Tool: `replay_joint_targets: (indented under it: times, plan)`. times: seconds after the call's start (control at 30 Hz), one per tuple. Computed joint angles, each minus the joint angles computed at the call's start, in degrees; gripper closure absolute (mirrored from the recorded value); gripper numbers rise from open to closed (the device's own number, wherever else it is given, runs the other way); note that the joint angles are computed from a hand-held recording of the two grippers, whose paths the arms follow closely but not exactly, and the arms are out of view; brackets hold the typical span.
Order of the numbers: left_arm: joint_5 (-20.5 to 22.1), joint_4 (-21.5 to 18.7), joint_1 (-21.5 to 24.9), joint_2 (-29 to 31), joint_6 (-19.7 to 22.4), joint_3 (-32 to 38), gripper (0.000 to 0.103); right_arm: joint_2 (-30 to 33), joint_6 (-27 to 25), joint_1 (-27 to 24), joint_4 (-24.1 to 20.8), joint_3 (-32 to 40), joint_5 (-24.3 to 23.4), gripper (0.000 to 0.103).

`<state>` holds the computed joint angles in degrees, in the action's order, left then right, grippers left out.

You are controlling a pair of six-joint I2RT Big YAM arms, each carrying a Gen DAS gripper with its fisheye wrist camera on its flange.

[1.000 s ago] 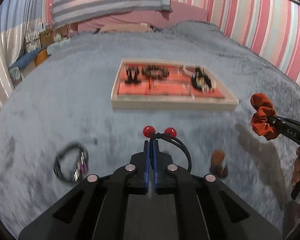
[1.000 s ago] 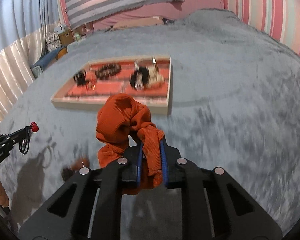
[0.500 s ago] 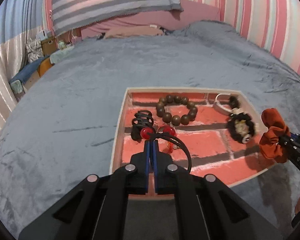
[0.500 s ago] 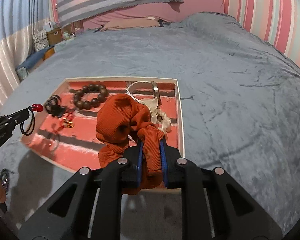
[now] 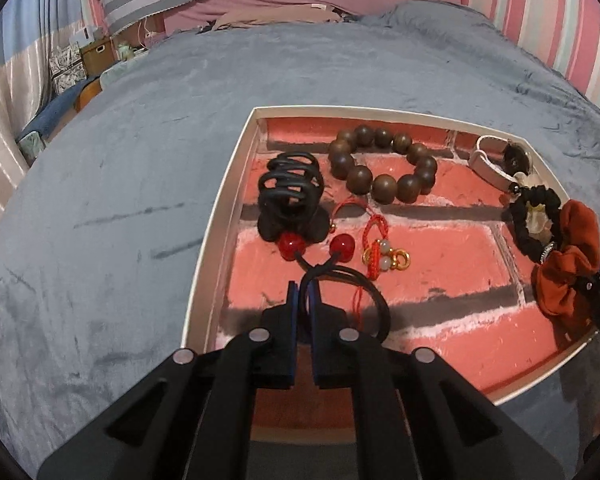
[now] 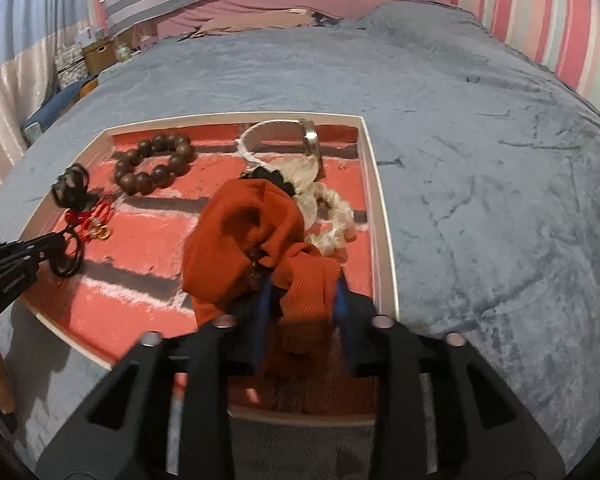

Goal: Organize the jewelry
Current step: 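Carry hair tie and orange scrunchie into the tray and open both tools, then grasp the black leather bracelet with the left tool while the right tool grasps the pinecone charm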

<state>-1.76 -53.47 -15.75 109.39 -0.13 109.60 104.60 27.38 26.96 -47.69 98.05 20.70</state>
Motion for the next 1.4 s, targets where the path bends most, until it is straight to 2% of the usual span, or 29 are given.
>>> replay_joint_targets:
  times: [0.03,0.07,0.1,0.13,0.17,0.2,0.3,0.37,0.47,0.6,0.77,0.87,1.0,1.17,1.3,1.4]
  plan:
    - [0.12,0.41,0.07,-0.73,0.27,-0.72,0.095,-0.49,-0.32,0.21,0.00,-0.17,0.52,0.047]
    - [-0.10,0.93,0.06,-1.73,0.56,-1.66,0.085,-1.36,-0.63,0.53,0.24,-0.64,1.71,0.037]
    - [-0.51,1.46,0.00,-2.62,0.63,-2.37,0.074,-2.10,-0.63,0.75,0.23,-0.94,2.39,0.032]
    - [-1.15,3.18,-0.06,-4.33,0.65,-4.14,0.048,-2.78,-0.56,0.82,0.16,-1.15,2.38,0.025]
    - [-1.67,4.94,-0.13,-5.91,0.75,-5.77,0.035,-3.65,-0.51,0.84,-0.08,-1.40,1.69,0.023]
    - [-2.06,7.28,-0.25,-8.14,1.13,-8.06,0.035,-4.16,-0.43,0.89,-0.53,-1.38,1.24,0.023]
    - [-0.08,7.79,0.06,-12.55,1.63,-10.88,0.030,-6.65,0.14,1.77,-1.48,-2.27,2.68,0.016]
    - [-0.10,9.61,0.56,-16.14,1.25,-13.83,0.014,-8.55,-0.09,2.66,-1.03,-3.37,4.22,0.009]
    - [1.40,11.60,1.57,-21.07,0.22,-17.94,0.009,-11.34,-0.04,4.45,-0.55,-5.02,6.77,0.004]
    - [3.67,13.28,4.57,-28.00,-1.20,-24.50,0.007,-14.90,1.08,7.32,0.85,-8.07,8.49,0.004]
    - [2.61,15.67,8.08,-35.55,0.25,-33.01,0.005,-17.64,2.34,11.27,2.46,-11.47,11.55,0.004]
    - [4.33,15.37,10.63,-38.37,0.85,-36.63,0.005,-18.40,3.97,13.18,2.34,-12.96,12.85,0.004]
    - [4.67,15.43,12.64,-40.36,2.96,-40.14,0.005,-18.88,7.83,15.46,2.54,-15.29,12.49,0.004]
    - [6.62,14.24,14.91,-39.48,3.01,-41.93,0.005,-17.64,11.25,17.60,2.08,-17.16,11.79,0.004]
    - [5.80,15.12,14.09,-38.88,4.25,-43.27,0.005,-16.34,14.49,18.54,2.32,-18.38,9.62,0.004]
    - [5.92,16.76,13.12,-38.81,5.71,-44.73,0.005,-14.87,14.84,19.31,1.48,-17.95,9.42,0.004]
